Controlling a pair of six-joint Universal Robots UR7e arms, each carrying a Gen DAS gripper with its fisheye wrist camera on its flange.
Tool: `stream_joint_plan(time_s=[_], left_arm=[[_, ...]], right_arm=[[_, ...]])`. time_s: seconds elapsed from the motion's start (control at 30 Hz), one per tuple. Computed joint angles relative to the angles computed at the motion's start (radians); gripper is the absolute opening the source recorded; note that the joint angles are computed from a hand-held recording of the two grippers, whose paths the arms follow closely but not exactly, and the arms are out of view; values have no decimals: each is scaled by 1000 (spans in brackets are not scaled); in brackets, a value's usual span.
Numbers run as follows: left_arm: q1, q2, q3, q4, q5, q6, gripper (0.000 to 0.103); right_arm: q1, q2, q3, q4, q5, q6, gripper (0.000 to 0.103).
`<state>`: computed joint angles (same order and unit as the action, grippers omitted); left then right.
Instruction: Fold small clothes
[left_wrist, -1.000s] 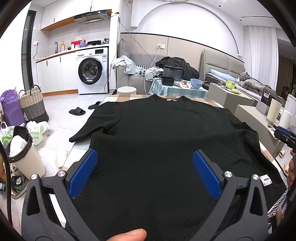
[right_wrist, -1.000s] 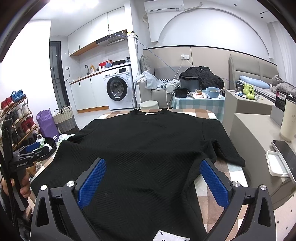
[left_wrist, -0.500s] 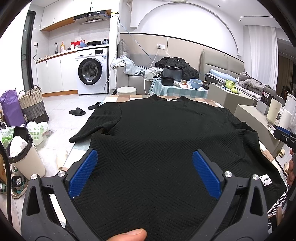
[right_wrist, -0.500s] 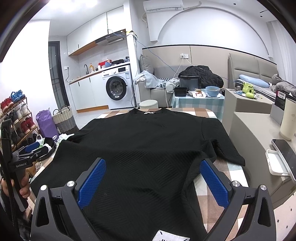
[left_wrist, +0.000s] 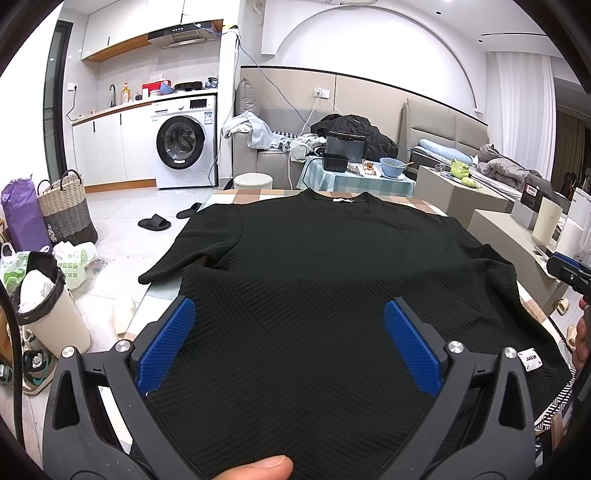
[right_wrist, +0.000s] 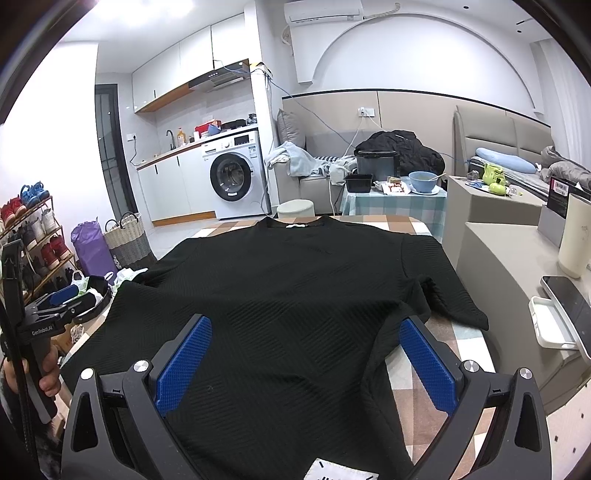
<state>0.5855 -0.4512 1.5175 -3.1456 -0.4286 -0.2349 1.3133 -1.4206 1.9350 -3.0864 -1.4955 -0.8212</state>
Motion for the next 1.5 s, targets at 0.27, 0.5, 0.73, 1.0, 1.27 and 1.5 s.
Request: stream_joint_plan(time_s=[0.27, 0.5, 0.73, 1.0, 1.27, 1.5], left_arm=[[6, 2, -16, 22, -6, -15, 102], [24, 7, -22, -3, -18, 5, 102], [58, 17, -36, -58, 14, 62, 102], [125, 2, -83, -34, -1, 33, 93], [170, 37, -188, -17, -79, 140, 75], [202, 85, -320, 98, -123, 132, 75]], right_arm=[[10, 27, -20, -25, -65, 55, 103], [19, 69, -49, -51, -168, 93, 103], [-17, 69, -113, 97, -101, 181, 103], [-32, 139, -252, 174, -170, 366, 101], [-80, 208, -419, 240, -230, 651, 95], [-78, 328, -614, 319, -400, 717, 79]])
